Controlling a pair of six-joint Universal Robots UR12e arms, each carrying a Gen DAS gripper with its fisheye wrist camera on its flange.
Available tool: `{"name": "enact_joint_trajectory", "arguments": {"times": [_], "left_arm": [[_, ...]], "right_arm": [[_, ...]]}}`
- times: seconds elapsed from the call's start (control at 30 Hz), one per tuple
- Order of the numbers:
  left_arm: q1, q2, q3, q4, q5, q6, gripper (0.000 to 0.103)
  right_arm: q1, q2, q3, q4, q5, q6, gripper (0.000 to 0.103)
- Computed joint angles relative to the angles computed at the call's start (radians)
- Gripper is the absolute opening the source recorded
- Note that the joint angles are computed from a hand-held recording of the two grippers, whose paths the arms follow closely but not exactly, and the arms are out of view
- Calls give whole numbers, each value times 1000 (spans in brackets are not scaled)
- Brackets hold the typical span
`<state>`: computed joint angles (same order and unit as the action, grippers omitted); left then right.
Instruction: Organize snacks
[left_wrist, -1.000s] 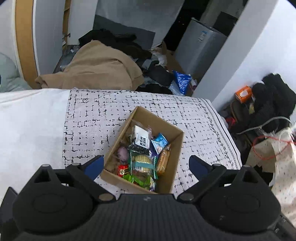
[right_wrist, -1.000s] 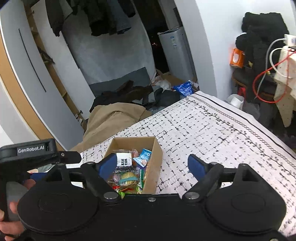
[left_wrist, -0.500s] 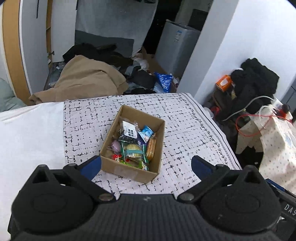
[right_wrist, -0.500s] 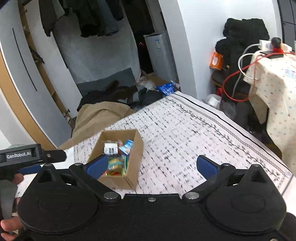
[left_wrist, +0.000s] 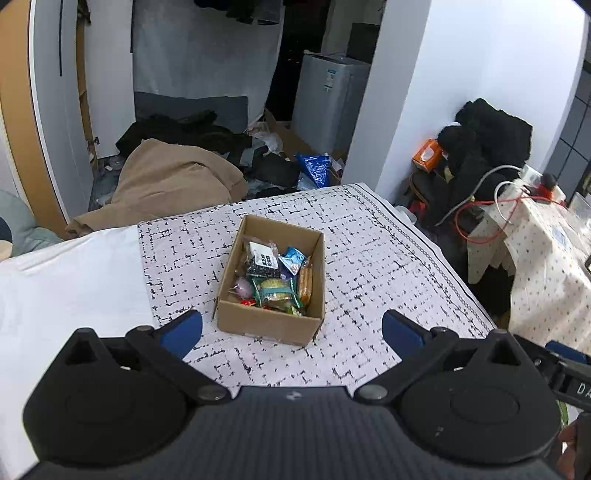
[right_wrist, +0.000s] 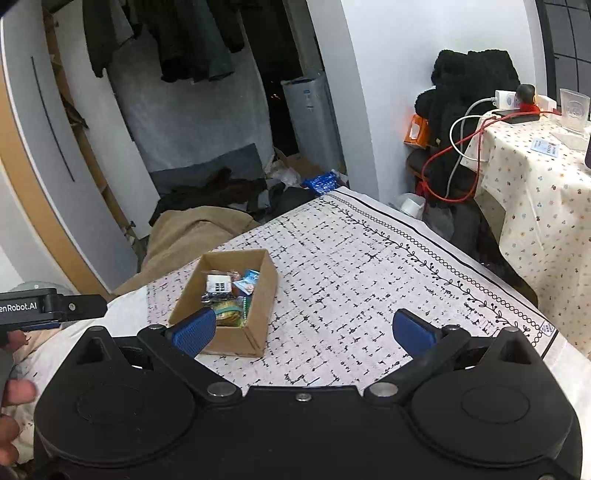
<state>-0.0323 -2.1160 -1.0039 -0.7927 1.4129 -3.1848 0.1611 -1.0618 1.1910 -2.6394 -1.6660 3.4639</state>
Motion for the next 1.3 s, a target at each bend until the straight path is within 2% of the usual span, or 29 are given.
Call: {"name": "enact_joint_trajectory", "arguments": {"times": [0.33,0.53,1.3], "left_arm": [[13,65,-91,50,23,99,103],[22,93,-131,65,16,131,103],[41,143,-189,83,-23,158,103]], "right_arm": [[13,-41,54,-38,-10,-22,103],[21,-55,60,-49,-4,-38,103],[42,-67,77,-60,16,-80,103]]}}
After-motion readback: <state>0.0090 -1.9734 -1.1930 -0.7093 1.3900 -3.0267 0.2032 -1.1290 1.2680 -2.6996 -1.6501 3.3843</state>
